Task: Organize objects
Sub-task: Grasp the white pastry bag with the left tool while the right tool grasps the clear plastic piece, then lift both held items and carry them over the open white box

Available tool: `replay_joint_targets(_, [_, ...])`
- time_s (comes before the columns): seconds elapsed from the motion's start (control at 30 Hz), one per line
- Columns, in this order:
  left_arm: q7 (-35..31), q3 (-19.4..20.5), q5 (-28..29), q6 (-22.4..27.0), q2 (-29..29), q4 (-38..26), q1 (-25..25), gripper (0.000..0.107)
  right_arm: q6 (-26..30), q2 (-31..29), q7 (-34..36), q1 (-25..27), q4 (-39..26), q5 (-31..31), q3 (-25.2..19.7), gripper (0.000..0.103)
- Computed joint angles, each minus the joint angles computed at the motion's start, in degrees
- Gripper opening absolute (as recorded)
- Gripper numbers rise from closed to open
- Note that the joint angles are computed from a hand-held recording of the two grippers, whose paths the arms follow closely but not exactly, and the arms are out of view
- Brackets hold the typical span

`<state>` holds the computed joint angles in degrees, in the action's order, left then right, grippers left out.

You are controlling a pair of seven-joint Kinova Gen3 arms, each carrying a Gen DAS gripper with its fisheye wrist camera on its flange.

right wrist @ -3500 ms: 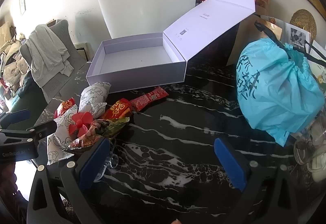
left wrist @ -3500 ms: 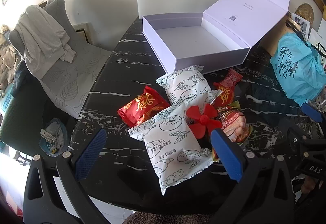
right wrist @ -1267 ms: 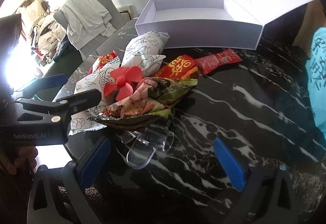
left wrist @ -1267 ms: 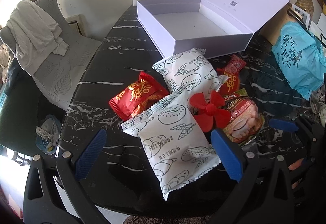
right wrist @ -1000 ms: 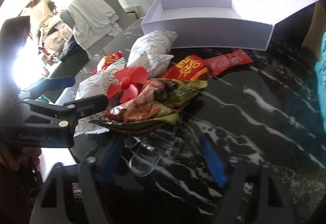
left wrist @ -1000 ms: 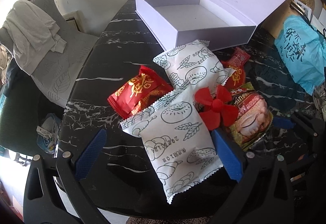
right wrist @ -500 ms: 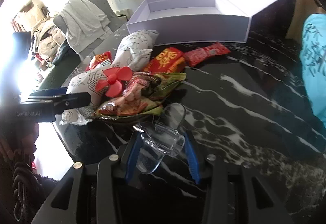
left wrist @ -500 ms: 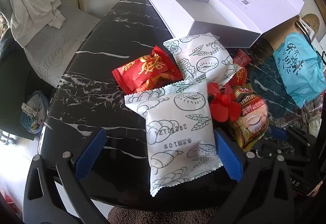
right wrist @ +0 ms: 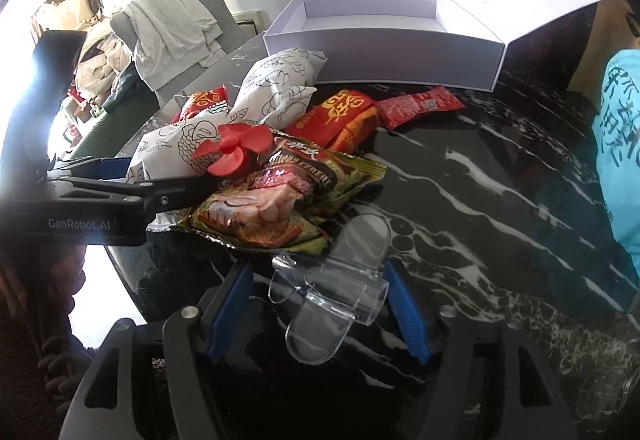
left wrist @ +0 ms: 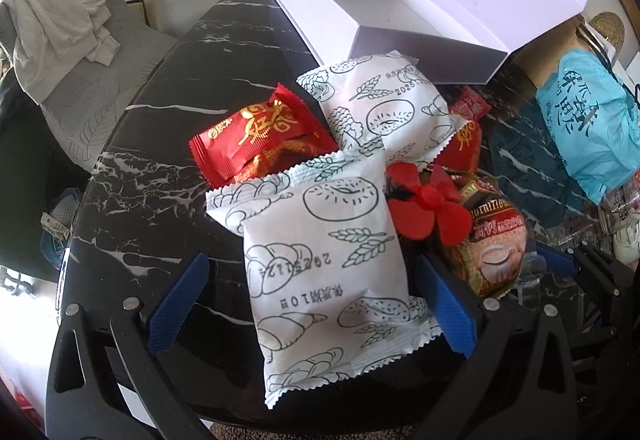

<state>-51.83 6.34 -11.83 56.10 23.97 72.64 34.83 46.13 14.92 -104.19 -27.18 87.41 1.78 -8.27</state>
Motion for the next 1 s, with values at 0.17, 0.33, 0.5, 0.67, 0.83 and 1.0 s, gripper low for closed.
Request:
replay_joint_targets(0.17, [0.16, 0.0, 0.04, -0.06, 0.09, -0.11, 0.12, 0.102, -1.15, -0.66, -1.69, -0.35, 1.24, 1.19, 0.34, 0.067])
replay_joint_targets(0.33, [1.43, -0.69, -1.43, -3.39, -1.06, 2.0, 0.9, 0.074, -2.92, -1.9, -2.54, -0.26, 3.19, 2.15, 0.2, 0.043])
replay_joint_targets(0.5, [2.56, -0.64, -3.14, -2.84, -0.95, 1.6, 1.5, 0.055, -3.7, -2.82, -2.32, 0.34, 4.36, 1.41, 0.01, 0.042])
replay_joint_targets(0.67, [0.47, 0.29, -1.24, -2.91, -1.76, 2.04, 0.21, 0.055, -4.58, -4.04, -2.89, 0.92, 5.33, 1.11, 0.05, 0.038])
replay_joint_targets(0.83, [1.55, -0.32, -4.76, -1.76, -2.72, 1.48, 2.17, 0.054, -6.16, -5.71, -0.62, 1.52, 6.16, 1.19, -0.37, 0.031])
replay_joint_targets(1.0, [0.4, 0.22, -5.2, -1.79, -3.18, 0.6, 2.37, 0.054, -6.57, -6.06, 0.36, 1.68, 6.82, 0.86, -0.72, 0.031])
